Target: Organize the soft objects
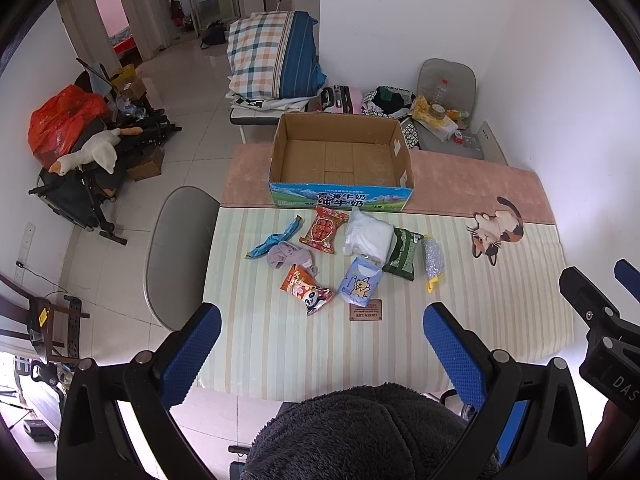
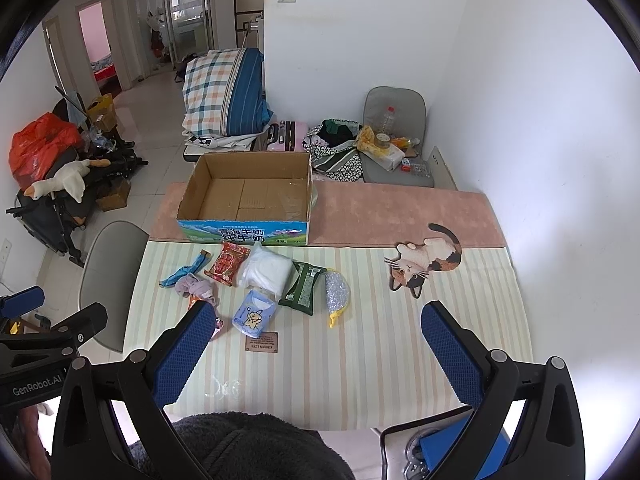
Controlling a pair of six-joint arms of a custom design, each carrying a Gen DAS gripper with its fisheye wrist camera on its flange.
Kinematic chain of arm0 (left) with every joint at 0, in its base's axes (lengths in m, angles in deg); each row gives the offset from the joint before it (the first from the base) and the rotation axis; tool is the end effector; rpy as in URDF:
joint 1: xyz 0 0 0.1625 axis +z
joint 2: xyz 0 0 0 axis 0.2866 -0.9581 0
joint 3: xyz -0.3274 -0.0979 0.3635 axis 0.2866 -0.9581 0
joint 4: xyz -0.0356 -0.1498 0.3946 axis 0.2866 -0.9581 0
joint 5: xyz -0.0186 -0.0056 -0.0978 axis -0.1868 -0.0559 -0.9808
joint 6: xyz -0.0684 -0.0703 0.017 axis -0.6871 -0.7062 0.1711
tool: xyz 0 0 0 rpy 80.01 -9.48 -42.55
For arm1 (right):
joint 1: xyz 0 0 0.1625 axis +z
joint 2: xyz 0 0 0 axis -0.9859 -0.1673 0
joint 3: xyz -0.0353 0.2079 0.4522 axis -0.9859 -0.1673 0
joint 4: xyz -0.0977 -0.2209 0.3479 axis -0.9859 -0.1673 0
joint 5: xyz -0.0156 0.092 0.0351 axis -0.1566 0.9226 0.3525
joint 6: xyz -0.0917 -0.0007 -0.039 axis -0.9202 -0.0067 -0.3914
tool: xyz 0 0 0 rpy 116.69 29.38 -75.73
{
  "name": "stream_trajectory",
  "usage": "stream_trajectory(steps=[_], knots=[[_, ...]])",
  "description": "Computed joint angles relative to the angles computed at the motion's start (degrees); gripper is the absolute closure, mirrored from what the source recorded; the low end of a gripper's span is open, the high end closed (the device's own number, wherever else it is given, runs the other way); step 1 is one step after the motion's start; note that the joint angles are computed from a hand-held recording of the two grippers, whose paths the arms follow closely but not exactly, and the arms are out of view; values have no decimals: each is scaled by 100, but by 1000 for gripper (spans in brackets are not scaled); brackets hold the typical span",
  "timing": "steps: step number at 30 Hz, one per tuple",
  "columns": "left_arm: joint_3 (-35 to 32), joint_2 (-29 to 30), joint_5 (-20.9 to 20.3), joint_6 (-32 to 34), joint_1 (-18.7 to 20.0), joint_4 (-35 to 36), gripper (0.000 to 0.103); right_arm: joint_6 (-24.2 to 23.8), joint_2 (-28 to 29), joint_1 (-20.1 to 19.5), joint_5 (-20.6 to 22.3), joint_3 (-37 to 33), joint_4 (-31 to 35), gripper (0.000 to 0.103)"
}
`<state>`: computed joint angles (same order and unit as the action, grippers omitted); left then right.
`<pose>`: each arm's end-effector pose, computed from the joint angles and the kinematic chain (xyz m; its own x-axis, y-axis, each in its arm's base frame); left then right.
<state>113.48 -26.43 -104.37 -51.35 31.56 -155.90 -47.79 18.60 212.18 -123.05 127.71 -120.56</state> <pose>-0.2654 -0.6062 0.4994 -0.7311 0.0075 -0.6822 0.2776 0.9167 -0.2874 0.5693 -0.5630 0.2842 -0.6498 0.0519 0.7584 -0.3733 0.8473 -0.3778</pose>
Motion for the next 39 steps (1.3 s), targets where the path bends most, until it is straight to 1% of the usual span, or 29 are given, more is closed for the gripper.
stream_trajectory(steps=[10,21,36,39], knots=[[90,-60,56,-11,-37,-46,0,-182,-63,34,-9,143,-262,0],[138,-111,87,-18,-39,-86,0,-284,-65,59,-24,208,-400,0],[111,-156,101,37,-15,-97,0,-274,-35,70,-24,172,-397,0],[156,-155,148,126,6,-226,0,-275,-18,59,-22,166,-434,0]])
